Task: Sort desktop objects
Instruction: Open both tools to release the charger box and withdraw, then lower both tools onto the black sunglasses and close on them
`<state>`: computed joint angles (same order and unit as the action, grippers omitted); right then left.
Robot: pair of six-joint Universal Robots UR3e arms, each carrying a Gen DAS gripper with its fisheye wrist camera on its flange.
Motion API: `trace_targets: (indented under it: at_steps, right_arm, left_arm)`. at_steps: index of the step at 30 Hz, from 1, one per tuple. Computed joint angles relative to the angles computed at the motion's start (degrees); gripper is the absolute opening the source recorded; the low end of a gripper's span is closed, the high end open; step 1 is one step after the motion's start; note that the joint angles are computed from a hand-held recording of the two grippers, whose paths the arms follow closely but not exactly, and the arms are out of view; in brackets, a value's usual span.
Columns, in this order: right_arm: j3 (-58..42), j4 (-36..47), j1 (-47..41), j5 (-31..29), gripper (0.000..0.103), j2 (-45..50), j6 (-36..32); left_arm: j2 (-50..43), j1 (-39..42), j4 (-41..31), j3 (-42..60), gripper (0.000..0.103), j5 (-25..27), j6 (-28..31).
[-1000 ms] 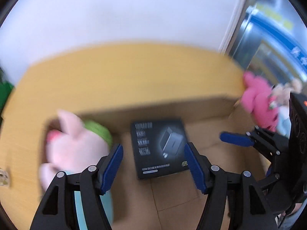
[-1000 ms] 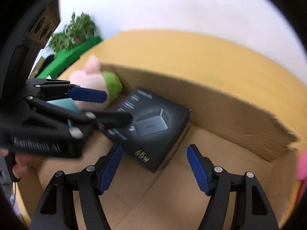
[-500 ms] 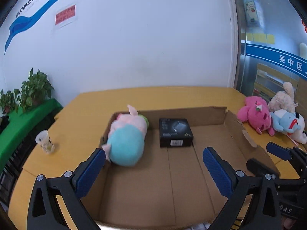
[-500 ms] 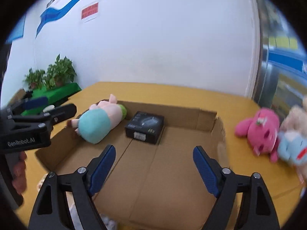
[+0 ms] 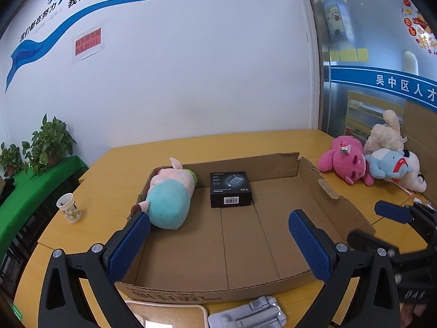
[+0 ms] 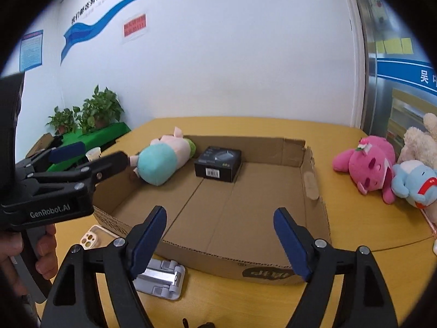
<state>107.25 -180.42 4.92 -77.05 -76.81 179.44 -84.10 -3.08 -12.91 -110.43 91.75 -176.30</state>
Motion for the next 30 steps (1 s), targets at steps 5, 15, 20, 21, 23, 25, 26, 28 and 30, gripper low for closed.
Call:
trace_targets:
  at_steps: [5, 15, 20, 21, 23, 25, 26, 28, 30]
  right_arm:
    - [-0.11, 0.25, -5.34, 7.7, 0.081, -1.28, 1.61]
    - [-0.37, 9.25, -7.92, 11.48, 0.081, -16.5, -3.97]
    - [5.7, 22.17, -11.9, 14.02, 0.081, -30.05, -13.55]
    - [7.74, 25.61, -12.6, 14.24, 0.081, -33.1, -15.83]
    - [12.78, 31.48, -13.14, 13.78, 0.081, -38.73, -19.48]
    - [18.17, 35.9, -11.96, 12.08, 0.081, -42.45, -21.56]
    - [20.8, 38.13, -10.83, 11.21, 0.081, -43.39, -22.26]
    - [25.67, 39.21, -8.1, 9.53, 0.081, -42.9, -22.34]
    - [29.74, 34.64, -3.49, 5.75, 0.079, -38.24, -19.42]
  left_arm:
    - [0.91, -0.95, -2.95, 0.76, 0.103, 0.19, -0.33]
    - [11.34, 5.59, -10.28, -7.06, 0.103, -13.63, -0.99]
    - [17.38, 11.01, -18.74, -12.64, 0.103, -24.77, 2.82]
    - [18.57, 11.93, -20.15, -13.97, 0.103, -26.44, 3.94]
    - [20.3, 13.03, -22.25, -16.14, 0.103, -28.1, 4.7]
    - [21.58, 14.61, -26.39, -17.69, 0.103, -30.83, 6.31]
    - [21.85, 15.13, -27.78, -18.31, 0.103, -31.89, 7.09]
    - [22.18, 15.32, -29.37, -19.75, 0.103, -32.67, 7.94]
    - [22.05, 15.46, -30.64, -20.86, 0.103, -33.4, 8.54]
